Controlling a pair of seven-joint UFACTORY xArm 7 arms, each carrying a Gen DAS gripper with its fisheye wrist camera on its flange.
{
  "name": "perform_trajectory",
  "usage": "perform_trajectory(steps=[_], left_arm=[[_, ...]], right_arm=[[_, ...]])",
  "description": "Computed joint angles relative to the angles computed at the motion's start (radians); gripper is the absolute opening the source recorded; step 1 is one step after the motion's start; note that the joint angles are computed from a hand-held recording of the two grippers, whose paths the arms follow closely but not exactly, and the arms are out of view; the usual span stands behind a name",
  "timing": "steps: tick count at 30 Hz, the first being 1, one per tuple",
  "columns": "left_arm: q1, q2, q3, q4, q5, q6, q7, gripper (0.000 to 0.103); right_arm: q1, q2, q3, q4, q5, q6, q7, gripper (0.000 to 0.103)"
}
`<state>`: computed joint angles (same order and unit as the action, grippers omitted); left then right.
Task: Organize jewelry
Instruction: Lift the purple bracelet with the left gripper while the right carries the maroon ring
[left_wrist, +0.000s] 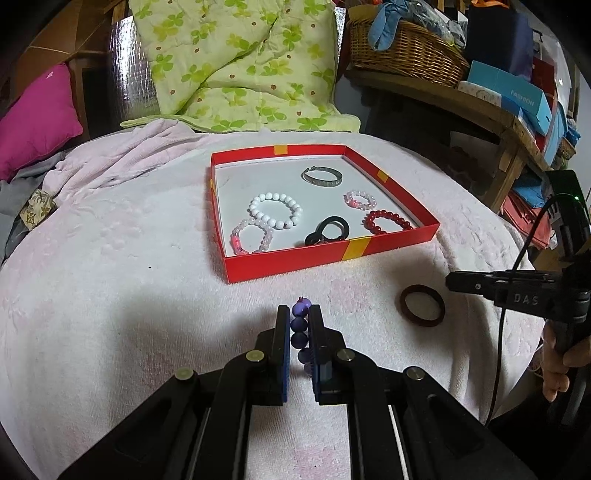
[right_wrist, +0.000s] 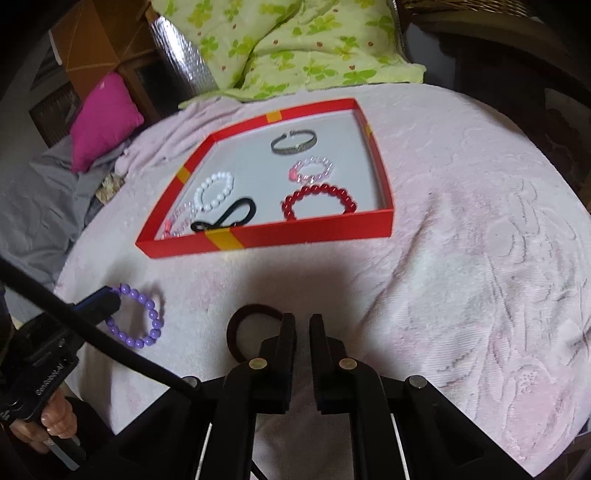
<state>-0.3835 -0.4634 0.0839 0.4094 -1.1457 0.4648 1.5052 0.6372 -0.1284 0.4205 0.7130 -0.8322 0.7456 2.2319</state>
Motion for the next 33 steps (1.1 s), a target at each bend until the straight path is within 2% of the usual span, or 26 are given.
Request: perform_trajectory(steps=[9, 14, 18, 23, 25, 33], left_arm=[[-0.01, -0.002, -0.009, -0.007, -0.002, -0.012, 0.005, 0.01], [-0.01, -0.001, -0.006, -0.007, 0.01, -0.01, -0.005, 0.01], [-0.007, 0.001, 0.0, -0.006, 0.025, 0.009, -0.014, 0.01], [0.006, 0.017, -0.001, 0.001, 0.049, 0.032, -0.043, 0.01], [0.017, 0.036, -0.007, 0.008, 0.067, 0.041, -0.074, 0.01], [0.055, 0.107, -0.036, 0.035, 0.159, 0.084, -0.2, 0.01]], right_arm=[[-0.02, -0.048, 0.017, -0.039, 0.012, -0.038, 0.021, 0.011], [-0.024, 0.026, -0.003, 0.01, 0.035, -0.066, -0.055, 0.011], [-0.011, 0.076, -0.033, 0.035, 0.066, -0.082, -0.1, 0.023], [0.022, 0.117, -0.049, 0.077, 0.038, -0.027, -0.122, 0.02], [0.034, 0.123, -0.056, 0.084, 0.031, -0.011, -0.123, 0.01], [0.039, 0.079, -0.057, 0.055, -0.003, -0.012, -0.048, 0.009]])
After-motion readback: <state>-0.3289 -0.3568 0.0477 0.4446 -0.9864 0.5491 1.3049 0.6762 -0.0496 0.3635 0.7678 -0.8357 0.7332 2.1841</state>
